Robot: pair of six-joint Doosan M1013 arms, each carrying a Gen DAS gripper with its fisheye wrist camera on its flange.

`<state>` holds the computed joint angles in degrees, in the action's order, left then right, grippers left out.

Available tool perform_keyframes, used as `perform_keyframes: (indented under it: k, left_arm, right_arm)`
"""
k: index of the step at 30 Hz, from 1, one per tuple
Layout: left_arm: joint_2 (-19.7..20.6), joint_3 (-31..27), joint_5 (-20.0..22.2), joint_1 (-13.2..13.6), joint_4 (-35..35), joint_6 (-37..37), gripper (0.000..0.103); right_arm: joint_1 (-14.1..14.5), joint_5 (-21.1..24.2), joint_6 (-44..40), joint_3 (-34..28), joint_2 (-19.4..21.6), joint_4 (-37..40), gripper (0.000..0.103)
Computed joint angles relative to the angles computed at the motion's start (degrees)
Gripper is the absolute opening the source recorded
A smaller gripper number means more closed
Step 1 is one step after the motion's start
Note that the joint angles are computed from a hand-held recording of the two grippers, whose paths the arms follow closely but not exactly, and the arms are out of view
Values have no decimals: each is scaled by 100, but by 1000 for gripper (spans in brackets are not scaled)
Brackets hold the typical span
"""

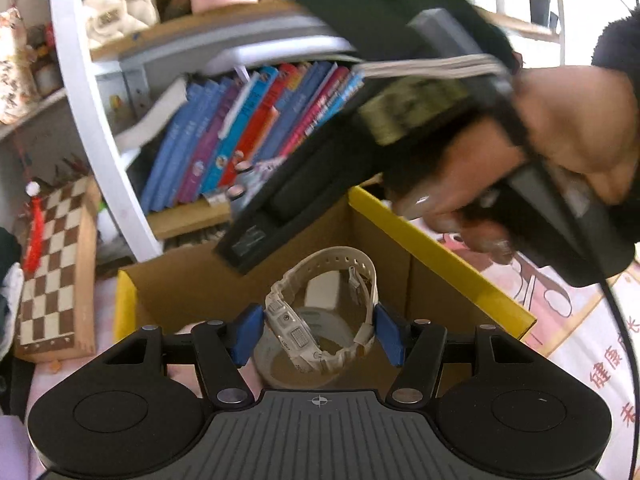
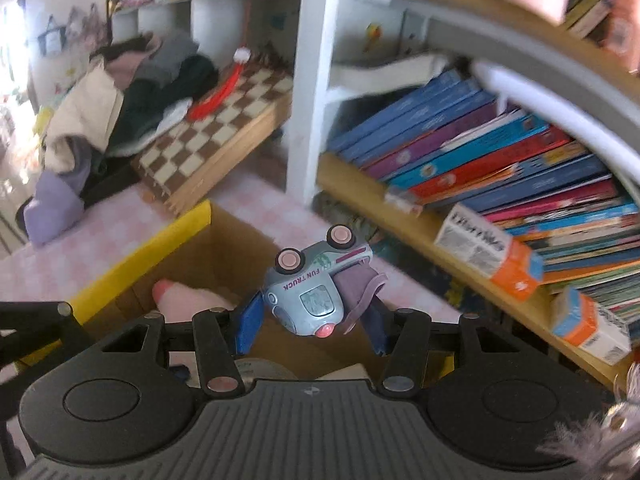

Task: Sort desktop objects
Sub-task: 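Lower the watch into the box with the left tool while the right tool lowers the truck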

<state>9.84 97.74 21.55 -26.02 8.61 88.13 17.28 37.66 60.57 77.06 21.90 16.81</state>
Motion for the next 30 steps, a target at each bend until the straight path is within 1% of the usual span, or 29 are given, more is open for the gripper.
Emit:
perform_keyframes:
  k: [4, 8, 12, 18, 24, 26, 28, 30]
  left_arm:
    - [111, -116, 252, -6, -144, 93, 60]
    - [185, -212, 472, -2, -396, 293, 60]
    - [219, -247, 599, 24, -589, 299, 60]
    - [261, -292, 698, 30, -574, 201, 61]
    - [298, -322, 706, 25, -513, 219, 63]
    - [296, -327, 730, 11, -418, 134, 64]
    - [307, -343, 746, 24, -378, 93, 66]
    - [287, -328, 712, 35, -417, 149, 66]
  right_arm:
    - [-7, 501, 67, -283, 260, -57, 51]
    - [-12, 812, 81, -422, 417, -132, 50]
    - [-46, 1119, 117, -547, 541, -62, 50]
    - [-39, 1476, 208, -713, 679, -90, 50]
    - [-52, 1544, 259, -733, 694, -32, 50]
    - [-55, 1508, 293, -708, 676, -12, 52]
    - [-58, 1426, 308, -657, 638, 16, 62]
    - [-55, 1338, 366, -610, 597, -10, 67]
